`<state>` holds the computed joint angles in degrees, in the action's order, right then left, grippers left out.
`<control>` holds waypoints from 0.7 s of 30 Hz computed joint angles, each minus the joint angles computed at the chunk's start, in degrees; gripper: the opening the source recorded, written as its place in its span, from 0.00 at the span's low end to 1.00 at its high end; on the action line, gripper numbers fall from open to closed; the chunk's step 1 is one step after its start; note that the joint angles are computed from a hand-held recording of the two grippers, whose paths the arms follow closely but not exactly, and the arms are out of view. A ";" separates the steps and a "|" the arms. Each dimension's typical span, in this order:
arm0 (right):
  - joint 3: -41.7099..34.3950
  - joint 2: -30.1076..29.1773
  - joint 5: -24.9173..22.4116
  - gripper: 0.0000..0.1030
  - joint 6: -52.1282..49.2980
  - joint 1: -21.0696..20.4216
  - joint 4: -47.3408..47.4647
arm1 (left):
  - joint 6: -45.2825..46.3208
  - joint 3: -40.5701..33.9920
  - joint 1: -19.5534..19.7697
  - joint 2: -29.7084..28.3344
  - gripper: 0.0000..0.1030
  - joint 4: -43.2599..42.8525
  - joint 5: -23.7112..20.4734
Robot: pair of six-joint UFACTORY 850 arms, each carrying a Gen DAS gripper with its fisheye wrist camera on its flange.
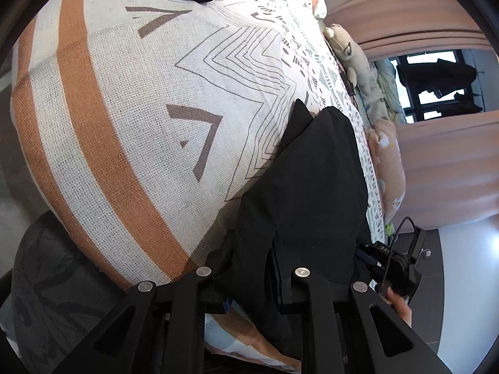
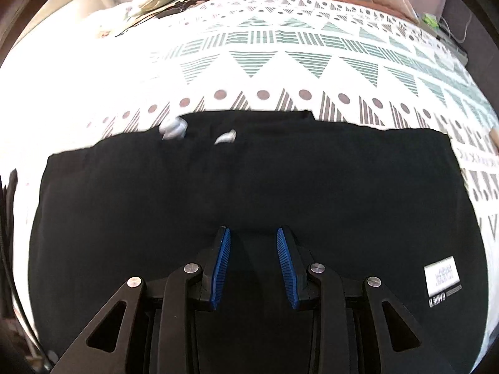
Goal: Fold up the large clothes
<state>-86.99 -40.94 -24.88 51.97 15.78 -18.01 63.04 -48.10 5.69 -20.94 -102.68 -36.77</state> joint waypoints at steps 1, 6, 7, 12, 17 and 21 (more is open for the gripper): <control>-0.30 -0.17 0.01 0.32 -0.26 -0.21 -0.14 | -0.15 -0.04 -0.01 0.02 0.19 0.21 0.13; 3.64 3.09 2.00 0.32 -3.60 -0.79 3.75 | -0.51 -0.15 -0.13 0.26 0.16 0.48 0.73; 7.66 6.16 2.54 0.32 -4.48 -1.02 4.80 | -0.70 -0.19 -0.16 0.36 0.15 0.77 0.89; 17.85 14.29 8.27 0.32 -16.66 -1.07 18.17 | -1.60 -0.60 -0.41 0.94 0.13 2.13 1.37; 23.37 19.19 12.20 0.43 -18.95 1.58 21.44 | -2.21 -1.16 -0.72 1.97 0.12 3.52 1.87; 30.97 25.73 15.38 0.43 -17.48 3.57 21.79 | -2.63 -1.72 -1.25 2.71 0.11 4.37 2.87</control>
<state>-56.02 -15.22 -9.50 34.48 19.35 3.77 60.41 -49.82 4.44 -18.23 -98.31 -33.90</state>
